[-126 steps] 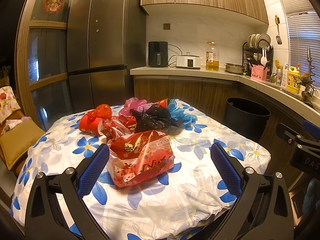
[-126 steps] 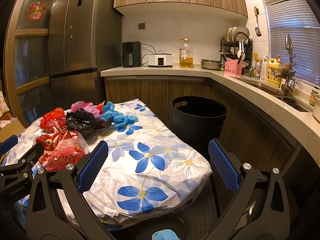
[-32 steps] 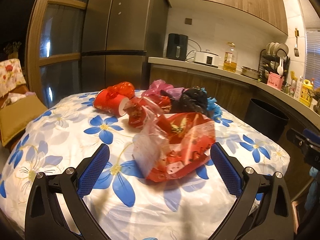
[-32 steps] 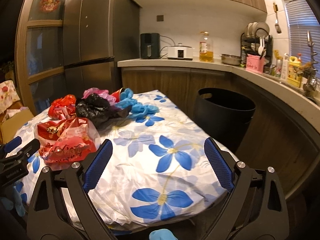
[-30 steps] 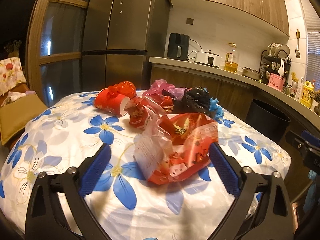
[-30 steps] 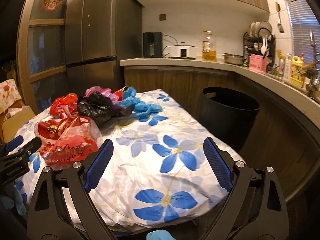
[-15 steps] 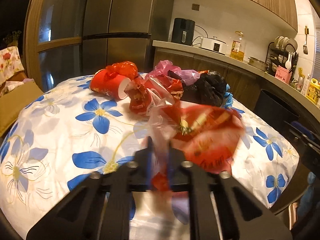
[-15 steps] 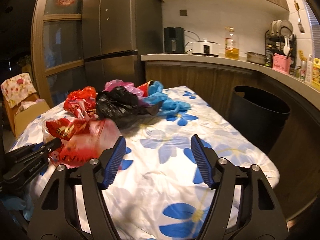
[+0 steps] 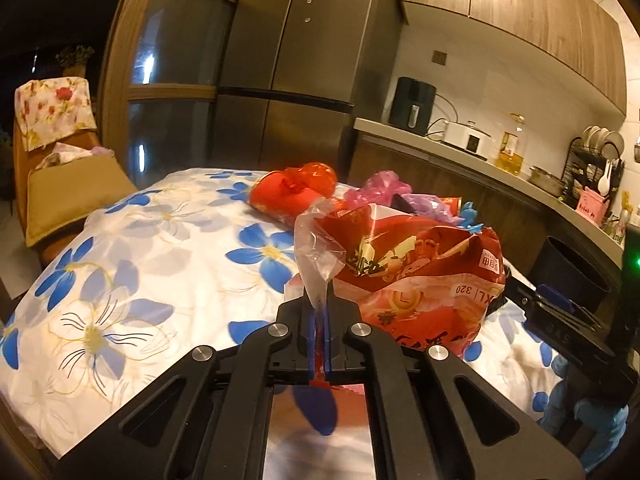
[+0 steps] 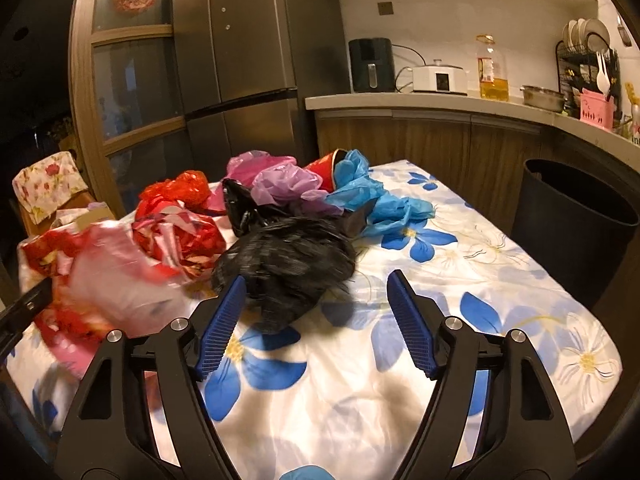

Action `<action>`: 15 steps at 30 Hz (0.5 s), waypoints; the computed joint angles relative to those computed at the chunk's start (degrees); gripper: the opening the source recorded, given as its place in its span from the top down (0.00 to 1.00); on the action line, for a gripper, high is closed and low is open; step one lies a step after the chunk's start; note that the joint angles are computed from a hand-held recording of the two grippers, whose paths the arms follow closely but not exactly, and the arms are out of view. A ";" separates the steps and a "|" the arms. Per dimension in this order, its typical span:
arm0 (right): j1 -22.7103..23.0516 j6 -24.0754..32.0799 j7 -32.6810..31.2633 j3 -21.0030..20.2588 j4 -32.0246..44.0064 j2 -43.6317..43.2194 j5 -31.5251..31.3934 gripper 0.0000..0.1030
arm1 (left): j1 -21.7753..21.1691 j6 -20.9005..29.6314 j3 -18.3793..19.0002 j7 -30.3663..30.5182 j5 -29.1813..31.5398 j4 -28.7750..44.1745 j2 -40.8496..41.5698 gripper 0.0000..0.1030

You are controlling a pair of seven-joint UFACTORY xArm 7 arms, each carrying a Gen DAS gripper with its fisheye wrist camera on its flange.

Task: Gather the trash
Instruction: 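Grasp the black plastic bag with the right tool while the left tool lifts the snack bag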

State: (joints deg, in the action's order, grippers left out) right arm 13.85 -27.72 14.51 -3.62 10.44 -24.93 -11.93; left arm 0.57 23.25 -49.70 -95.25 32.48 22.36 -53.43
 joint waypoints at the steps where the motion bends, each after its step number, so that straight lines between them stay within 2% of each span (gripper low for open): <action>1: 0.42 -0.12 0.21 -0.57 0.69 1.09 -0.43 0.27 | 0.10 0.09 0.10 0.15 -0.01 0.06 0.37 0.98; 4: 1.82 -1.15 1.78 -2.14 2.70 4.35 -2.54 0.26 | 0.44 0.26 0.21 0.07 0.04 0.31 1.03 0.98; 6: 1.13 -2.26 1.95 -1.12 3.93 6.72 -2.81 0.26 | 0.45 0.31 0.37 0.19 0.22 0.38 1.37 0.98; 9: 2.29 -2.96 6.37 -4.22 6.04 10.01 -9.48 0.31 | 0.30 0.96 0.24 0.26 0.42 0.73 1.85 0.98; 11: 1.69 -2.11 7.97 -4.00 6.94 11.09 -12.09 0.55 | 0.25 1.20 0.30 0.15 0.56 0.95 2.19 0.98; 13: 0.44 -1.96 8.41 -2.87 7.25 11.62 -12.97 0.69 | 0.29 1.54 0.30 0.12 0.72 1.40 2.66 0.98; 15: 0.02 -2.66 10.69 -3.91 7.49 12.13 -16.51 0.83 | 0.29 1.96 0.16 0.09 0.98 1.85 3.10 0.98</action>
State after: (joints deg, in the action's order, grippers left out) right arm 13.87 -30.39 25.20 -7.54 17.93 -12.80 -28.44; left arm 0.86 25.21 -49.55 -95.16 33.46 24.21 -50.32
